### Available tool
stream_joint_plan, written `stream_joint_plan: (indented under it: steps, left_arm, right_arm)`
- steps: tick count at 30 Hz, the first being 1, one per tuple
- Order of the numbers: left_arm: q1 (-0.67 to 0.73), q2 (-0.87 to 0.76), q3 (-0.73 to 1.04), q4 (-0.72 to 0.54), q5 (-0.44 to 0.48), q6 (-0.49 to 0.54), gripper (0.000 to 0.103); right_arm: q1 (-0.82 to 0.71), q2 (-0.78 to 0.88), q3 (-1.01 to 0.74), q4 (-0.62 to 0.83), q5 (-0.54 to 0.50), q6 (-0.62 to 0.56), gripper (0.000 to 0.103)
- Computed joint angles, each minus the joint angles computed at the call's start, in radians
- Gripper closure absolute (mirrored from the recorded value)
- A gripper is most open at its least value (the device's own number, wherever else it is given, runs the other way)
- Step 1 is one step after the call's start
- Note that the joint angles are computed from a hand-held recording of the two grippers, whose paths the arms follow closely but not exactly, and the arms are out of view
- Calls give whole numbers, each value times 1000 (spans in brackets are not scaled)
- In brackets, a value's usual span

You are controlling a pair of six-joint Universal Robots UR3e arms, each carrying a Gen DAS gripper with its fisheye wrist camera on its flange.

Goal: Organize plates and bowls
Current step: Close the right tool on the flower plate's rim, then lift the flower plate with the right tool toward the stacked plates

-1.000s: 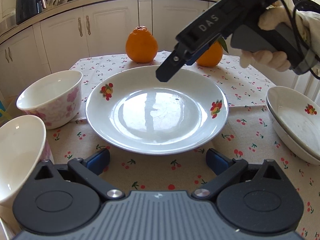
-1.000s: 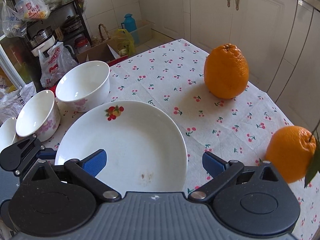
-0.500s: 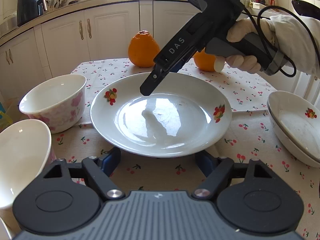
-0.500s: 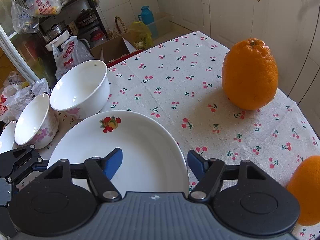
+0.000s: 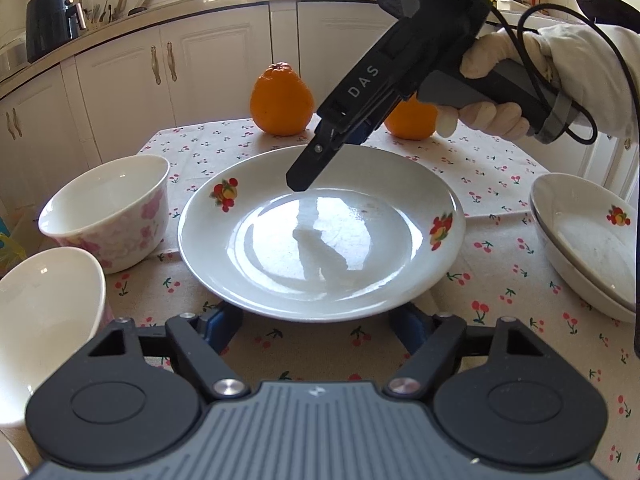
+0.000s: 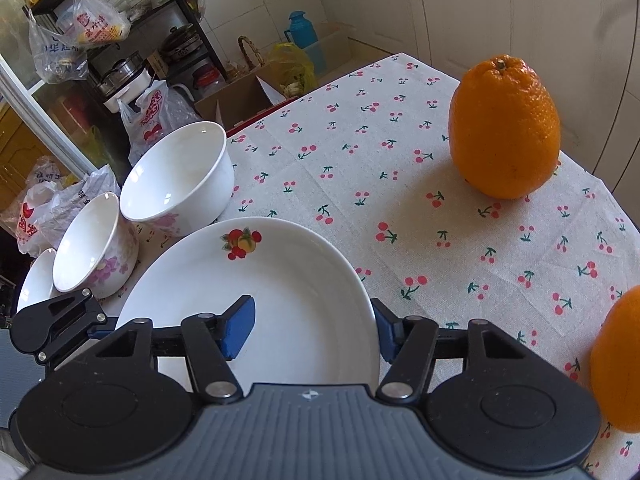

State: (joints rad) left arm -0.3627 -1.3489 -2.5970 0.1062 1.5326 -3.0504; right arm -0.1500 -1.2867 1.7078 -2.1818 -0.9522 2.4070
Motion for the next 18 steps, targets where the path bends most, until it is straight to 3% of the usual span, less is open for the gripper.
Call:
stream_joint_plan:
  steps: [8,18]
  left_arm:
    - [-17,43,-9,-33,12,59,24]
    - [18,226,-11,-234,-53,137,24]
  right_arm:
    - [-45,-86,74,54,31,-38,36]
    - [-115,-226,173,147,96,-86,36]
